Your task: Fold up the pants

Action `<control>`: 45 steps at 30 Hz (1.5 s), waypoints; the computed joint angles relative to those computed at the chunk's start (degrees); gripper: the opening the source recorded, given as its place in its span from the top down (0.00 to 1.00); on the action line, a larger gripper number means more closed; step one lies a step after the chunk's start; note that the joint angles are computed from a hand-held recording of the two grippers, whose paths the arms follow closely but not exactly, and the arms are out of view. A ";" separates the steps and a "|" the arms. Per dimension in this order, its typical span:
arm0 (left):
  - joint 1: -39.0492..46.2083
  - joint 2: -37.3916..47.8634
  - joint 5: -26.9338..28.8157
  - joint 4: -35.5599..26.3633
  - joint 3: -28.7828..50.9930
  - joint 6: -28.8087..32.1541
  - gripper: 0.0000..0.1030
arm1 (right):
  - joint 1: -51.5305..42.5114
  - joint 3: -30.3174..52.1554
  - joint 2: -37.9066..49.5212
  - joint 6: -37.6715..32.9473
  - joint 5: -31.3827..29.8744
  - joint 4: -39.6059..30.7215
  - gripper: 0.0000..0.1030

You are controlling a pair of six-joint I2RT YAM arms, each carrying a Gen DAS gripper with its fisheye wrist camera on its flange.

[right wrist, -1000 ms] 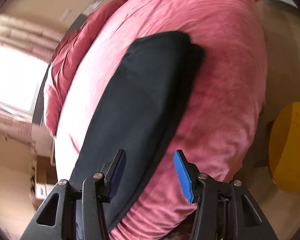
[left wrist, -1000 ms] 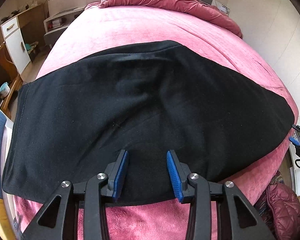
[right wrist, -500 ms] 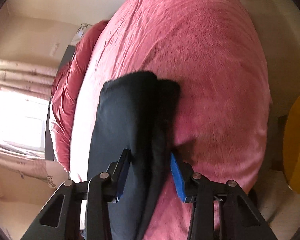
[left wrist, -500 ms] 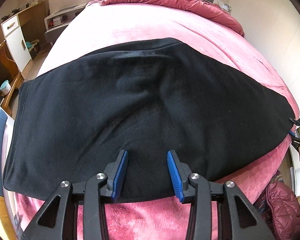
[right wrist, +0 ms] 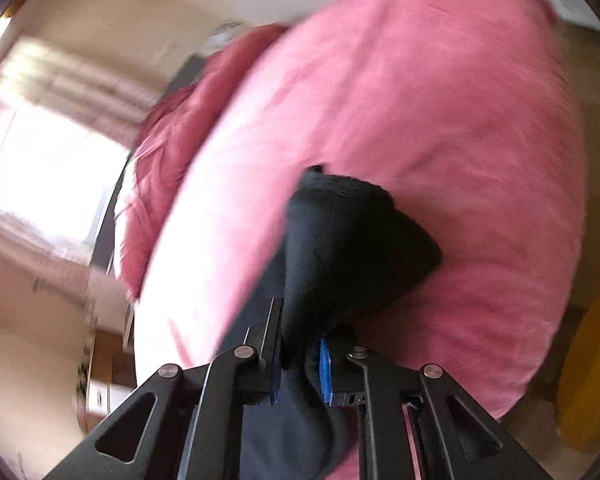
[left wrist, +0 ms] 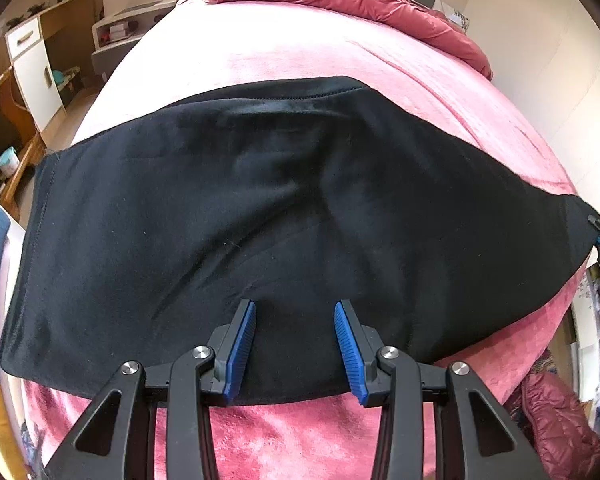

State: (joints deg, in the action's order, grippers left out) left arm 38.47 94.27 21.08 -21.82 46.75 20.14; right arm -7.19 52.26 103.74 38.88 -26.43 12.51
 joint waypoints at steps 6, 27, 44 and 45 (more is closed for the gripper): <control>3.01 2.75 3.74 -3.34 3.52 0.74 0.59 | 10.01 2.83 -5.88 -4.29 0.04 -4.95 0.86; 7.17 5.98 17.10 -18.55 12.62 5.05 0.60 | 48.87 35.88 22.06 -20.57 16.16 -30.54 0.84; -2.21 16.39 26.67 -26.22 24.79 -2.15 0.37 | 41.98 15.54 6.66 -20.34 9.23 -26.93 0.50; -3.10 16.77 26.43 -26.07 25.03 -2.68 0.37 | 40.30 12.48 4.23 -19.24 10.20 -26.25 0.50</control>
